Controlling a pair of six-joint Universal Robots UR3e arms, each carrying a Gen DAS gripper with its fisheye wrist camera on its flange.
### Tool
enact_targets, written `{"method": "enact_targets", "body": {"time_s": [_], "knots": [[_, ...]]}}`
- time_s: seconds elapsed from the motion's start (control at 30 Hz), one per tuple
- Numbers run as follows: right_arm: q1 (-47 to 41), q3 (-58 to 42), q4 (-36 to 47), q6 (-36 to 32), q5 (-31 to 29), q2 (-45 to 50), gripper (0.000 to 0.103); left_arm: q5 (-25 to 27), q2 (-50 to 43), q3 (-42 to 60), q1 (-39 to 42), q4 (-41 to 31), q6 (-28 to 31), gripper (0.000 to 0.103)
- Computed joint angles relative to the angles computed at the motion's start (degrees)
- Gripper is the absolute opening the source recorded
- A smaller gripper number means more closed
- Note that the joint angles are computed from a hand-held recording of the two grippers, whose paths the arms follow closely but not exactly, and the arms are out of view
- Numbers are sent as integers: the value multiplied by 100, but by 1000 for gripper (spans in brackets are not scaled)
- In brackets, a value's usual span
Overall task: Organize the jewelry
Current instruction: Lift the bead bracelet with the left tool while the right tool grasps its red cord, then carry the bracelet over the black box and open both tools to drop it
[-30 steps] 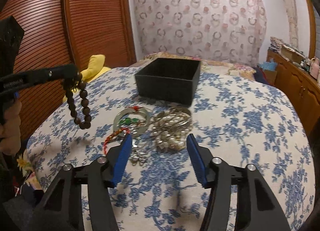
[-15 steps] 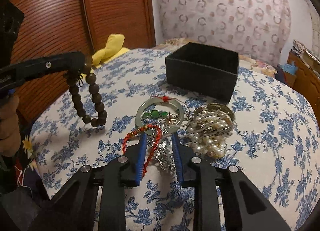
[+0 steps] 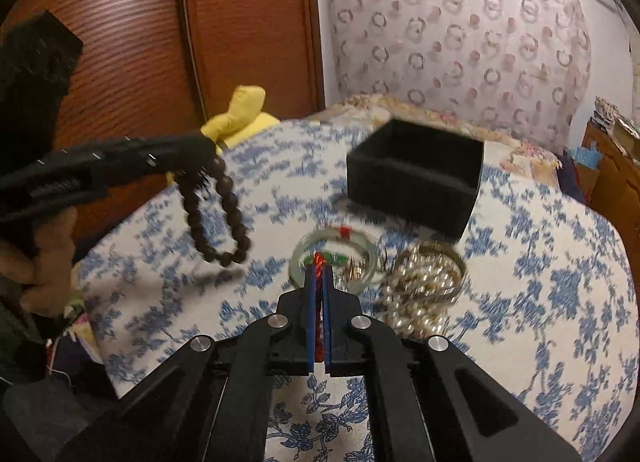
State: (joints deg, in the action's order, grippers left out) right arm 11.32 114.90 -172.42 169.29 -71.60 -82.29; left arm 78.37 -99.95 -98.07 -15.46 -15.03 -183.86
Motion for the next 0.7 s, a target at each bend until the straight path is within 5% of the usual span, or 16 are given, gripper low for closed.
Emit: {"method": "enact_targets", "body": {"time_s": [0.33,0.7], "knots": [[-364,-570,146,-277,-2,-15,3,173,-638,1480,-175,-678,179,14],[-1073,-2009,319,-384,416,1026,3,446,-2509,4922,-367,-2175,355,14]]}}
